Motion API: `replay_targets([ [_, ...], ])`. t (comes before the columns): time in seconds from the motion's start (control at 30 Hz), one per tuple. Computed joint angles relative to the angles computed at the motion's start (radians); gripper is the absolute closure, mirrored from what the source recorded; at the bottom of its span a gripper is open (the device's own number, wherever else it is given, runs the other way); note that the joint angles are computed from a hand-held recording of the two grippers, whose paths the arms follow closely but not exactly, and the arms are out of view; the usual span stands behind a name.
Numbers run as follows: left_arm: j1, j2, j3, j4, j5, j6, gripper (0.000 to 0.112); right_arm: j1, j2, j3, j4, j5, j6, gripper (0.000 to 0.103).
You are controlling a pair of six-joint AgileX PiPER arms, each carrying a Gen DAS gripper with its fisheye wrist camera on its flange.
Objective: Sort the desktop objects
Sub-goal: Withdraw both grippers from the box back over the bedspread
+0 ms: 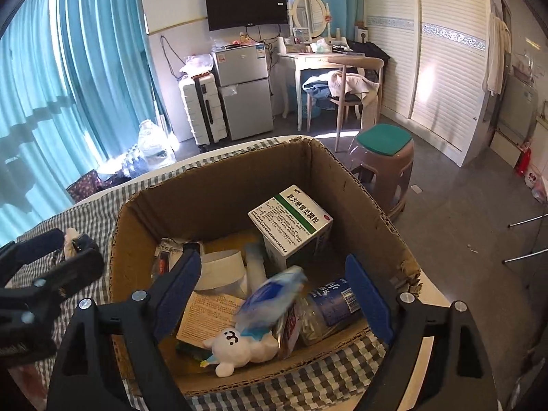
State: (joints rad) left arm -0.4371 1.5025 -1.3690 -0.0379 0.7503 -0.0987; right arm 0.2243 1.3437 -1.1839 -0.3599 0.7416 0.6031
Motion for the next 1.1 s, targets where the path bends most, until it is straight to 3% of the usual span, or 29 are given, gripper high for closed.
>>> replay_targets([
  [0.23,0.193,-0.147,0.133,-0.032,0.020,0.071,0.014,0.156,-0.066,0.048,-0.172,0.022,0.187,0.017],
  [0.43,0.538,-0.279,0.296,-0.098,0.017,0.275,0.009,0.398,-0.090,0.056,-0.353,0.014,0.391,0.016],
  [0.53,0.720,-0.275,0.336,-0.072,-0.005,0.265,0.009,0.528,-0.025,0.029,-0.450,0.006,0.494,0.014],
  [0.63,0.893,-0.217,0.334,-0.162,-0.001,0.345,0.009,0.611,0.073,-0.022,-0.455,-0.015,0.515,0.014],
  [0.73,0.977,-0.162,0.350,-0.169,-0.050,0.373,0.009,0.675,0.196,-0.108,-0.439,0.004,0.492,0.014],
  [0.87,1.045,-0.071,0.356,-0.252,-0.102,0.471,0.009,0.677,0.330,-0.206,-0.331,-0.091,0.389,0.014],
  [1.0,1.060,0.048,0.309,-0.310,-0.143,0.548,0.009,0.650,0.510,-0.376,-0.193,-0.122,0.195,0.014],
  [1.1,1.054,0.147,0.246,-0.392,-0.162,0.650,0.009,0.599,0.669,-0.541,0.035,-0.138,-0.034,0.014],
])
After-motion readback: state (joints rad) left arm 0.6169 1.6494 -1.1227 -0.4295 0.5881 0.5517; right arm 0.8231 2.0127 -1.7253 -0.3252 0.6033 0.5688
